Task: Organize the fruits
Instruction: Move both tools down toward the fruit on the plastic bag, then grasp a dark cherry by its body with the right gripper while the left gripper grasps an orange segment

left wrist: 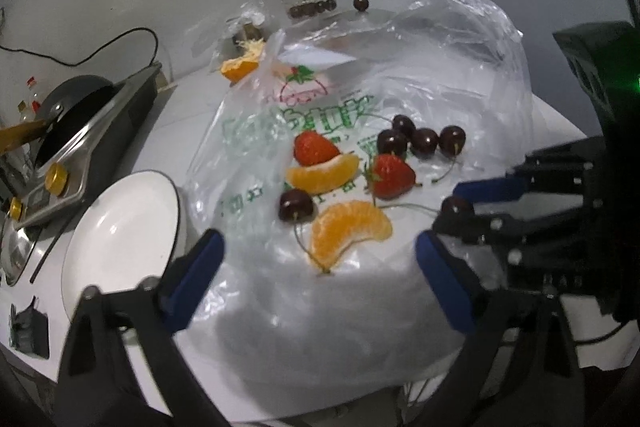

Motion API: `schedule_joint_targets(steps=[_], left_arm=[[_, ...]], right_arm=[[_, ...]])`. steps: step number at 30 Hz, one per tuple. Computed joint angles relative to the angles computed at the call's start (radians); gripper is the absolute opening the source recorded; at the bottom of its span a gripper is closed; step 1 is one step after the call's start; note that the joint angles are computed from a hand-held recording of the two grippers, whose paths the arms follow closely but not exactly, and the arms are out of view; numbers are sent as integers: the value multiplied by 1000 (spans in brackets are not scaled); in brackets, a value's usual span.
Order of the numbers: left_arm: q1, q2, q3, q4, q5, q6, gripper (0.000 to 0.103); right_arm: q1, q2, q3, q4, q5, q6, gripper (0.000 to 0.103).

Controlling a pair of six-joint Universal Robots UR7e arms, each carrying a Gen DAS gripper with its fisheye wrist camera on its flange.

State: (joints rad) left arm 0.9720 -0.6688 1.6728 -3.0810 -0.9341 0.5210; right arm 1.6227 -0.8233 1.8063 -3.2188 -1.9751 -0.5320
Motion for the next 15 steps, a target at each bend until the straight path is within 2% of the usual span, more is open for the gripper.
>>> schedule_joint_targets(steps=[4, 7, 9, 11, 15], left_arm=[[1, 24, -29, 25, 5, 20, 87], [0, 35, -40, 39, 2, 36, 82], [2, 42, -51, 61, -6, 41, 72], [5, 50, -62, 78, -13, 48, 67], [11, 68, -84, 92, -16, 74, 66]], right_arm=[[-5, -11, 12, -4, 25, -16, 27], [-8, -21, 22, -12, 35, -22, 27], [-9, -34, 33, -21, 43, -25, 27], [-9, -45, 43, -32, 47, -28, 27], [-11, -71, 62, -53, 54, -34, 27]])
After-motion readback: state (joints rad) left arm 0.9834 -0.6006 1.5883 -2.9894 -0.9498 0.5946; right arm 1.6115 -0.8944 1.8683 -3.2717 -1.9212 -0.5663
